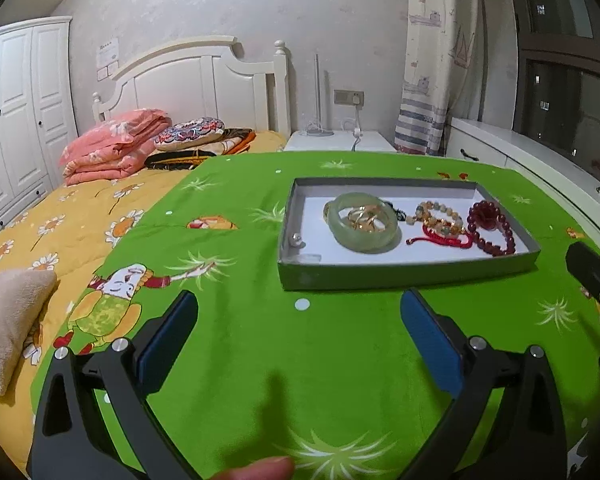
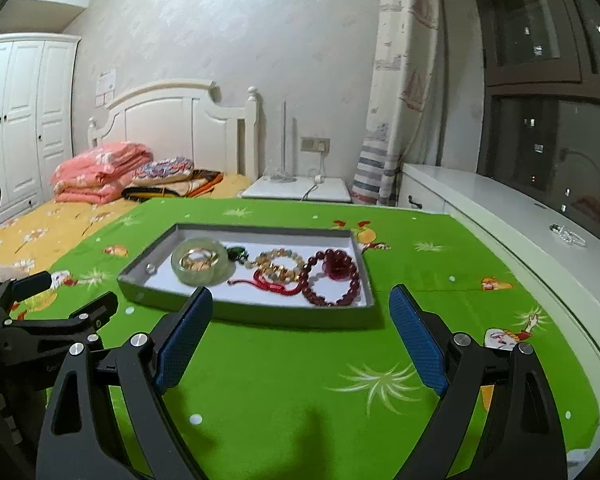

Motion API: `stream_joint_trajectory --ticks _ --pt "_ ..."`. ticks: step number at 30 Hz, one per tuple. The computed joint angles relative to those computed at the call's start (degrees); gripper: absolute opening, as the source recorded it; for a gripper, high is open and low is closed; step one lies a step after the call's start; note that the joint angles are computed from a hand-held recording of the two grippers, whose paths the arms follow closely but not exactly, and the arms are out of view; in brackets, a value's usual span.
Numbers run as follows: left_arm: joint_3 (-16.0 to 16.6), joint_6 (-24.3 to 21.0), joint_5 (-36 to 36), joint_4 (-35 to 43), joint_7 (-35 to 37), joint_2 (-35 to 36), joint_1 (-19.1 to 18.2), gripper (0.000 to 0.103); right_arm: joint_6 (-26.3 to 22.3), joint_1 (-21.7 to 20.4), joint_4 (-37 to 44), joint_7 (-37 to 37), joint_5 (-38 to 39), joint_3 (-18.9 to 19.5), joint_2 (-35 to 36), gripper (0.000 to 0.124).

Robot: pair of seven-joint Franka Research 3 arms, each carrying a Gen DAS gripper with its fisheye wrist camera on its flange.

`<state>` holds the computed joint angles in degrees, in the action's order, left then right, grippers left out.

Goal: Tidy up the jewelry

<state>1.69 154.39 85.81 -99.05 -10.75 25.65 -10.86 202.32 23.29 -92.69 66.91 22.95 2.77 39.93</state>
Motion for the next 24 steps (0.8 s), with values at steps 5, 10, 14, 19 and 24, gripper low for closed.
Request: stream_joint_trajectory --ticks 5,10,14,19,24 --pt "-0.1 0.5 -1.6 0.6 0.5 0.7 0.5 0.098 -0.2 2.3 1.5 -1.5 2.5 -2.5 0.8 0.084" --pt "0.5 1.1 -1.8 0.6 0.5 1.3 0.2 0.098 -1.0 3.6 2.4 -3.4 2.6 -3.5 1.4 0.084" --pt "0.9 1.1 -3.2 0.6 1.5 1.5 0.1 0.098 -1.0 2.0 2.2 -3.1 1.8 -1.6 1.3 0.084" --pt "0.8 0.4 -3.0 0.1 1.8 1.2 -0.5 0.098 -0.7 1.2 0.5 -3.1 0.9 -0.7 0.5 0.084" --pt "0.5 0.2 -2.0 -0.3 2.3 0.8 -1.0 0.098 0.8 -0.5 -1.4 -2.2 -0.7 1.0 -0.5 0.084"
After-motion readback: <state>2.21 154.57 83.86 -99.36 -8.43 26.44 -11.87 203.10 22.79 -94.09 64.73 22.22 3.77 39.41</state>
